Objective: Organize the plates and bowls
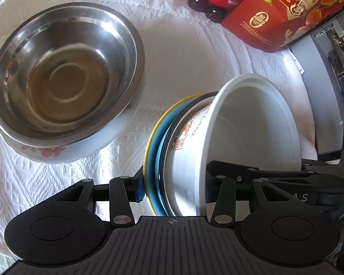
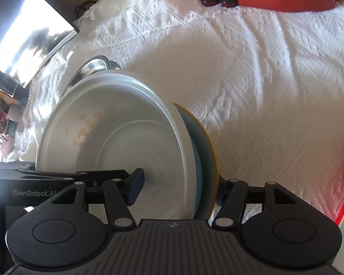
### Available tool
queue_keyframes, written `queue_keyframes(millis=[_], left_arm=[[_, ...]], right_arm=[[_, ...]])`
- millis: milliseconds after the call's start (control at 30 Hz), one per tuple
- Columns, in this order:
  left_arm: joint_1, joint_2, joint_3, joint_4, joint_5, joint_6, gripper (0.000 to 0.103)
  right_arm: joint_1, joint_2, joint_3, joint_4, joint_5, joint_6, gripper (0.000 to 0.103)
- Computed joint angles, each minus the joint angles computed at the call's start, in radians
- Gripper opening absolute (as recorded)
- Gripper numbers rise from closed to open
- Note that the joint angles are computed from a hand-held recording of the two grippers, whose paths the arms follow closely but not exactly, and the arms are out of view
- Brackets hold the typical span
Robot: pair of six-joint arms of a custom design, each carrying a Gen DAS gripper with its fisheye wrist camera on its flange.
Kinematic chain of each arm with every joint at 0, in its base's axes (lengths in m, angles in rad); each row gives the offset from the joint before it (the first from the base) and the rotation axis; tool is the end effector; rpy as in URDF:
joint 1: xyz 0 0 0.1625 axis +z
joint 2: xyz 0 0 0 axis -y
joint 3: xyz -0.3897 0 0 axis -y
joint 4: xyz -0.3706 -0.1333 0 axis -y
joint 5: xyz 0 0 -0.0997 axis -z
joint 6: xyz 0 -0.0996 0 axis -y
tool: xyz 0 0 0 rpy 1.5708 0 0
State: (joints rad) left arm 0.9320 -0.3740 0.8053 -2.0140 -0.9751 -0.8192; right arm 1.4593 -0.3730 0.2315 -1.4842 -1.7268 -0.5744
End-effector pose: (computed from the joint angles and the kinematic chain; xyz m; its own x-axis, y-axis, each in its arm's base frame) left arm -0.3252 -0.7551 0.0687 -0.8920 -0.2532 -0.3744 -0.0813 0.9048 -0.4180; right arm 0.0242 -0.8427 0.2640 -0.8837 -0.4398 0.1601 -0.4396 0.8974 0.0382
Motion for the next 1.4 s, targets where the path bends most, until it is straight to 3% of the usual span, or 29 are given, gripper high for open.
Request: queue_keyframes(millis=[333, 467, 600, 733, 900, 1400], left_arm=[[-0.001, -0.011, 0.029, -0.036, 0.002, -0.005, 0.048], [0.004, -0.023, 0.04, -0.038, -0.011, -0.003, 0.047], [0.001, -0.03, 0.049, -0.025, 0.002, -0.002, 0.05], [0.0, -0.037, 0.066, -0.044, 0.0, 0.012, 0.05], [-0.004, -0.039, 0.073, -0.044, 0.005, -0.001, 0.048], [-0.006, -0.059, 0.118, -0.079, 0.002, -0.019, 0.049]], right_arm=[[-0.01, 0.028, -0.065, 0.062, 0.036, -0.003, 0.062], [-0.005, -0.011, 0.015, 0.016, 0.026, 0.025, 0.062], [-0.004, -0.012, 0.01, 0.05, 0.029, 0.052, 0.064], [-0.006, -0.078, 0.14, 0.001, 0.036, 0.041, 0.065], [-0.011, -0.055, 0.096, 0.024, 0.051, 0.053, 0.065], [-0.013, -0.095, 0.185, -0.05, 0.047, 0.049, 0.065]])
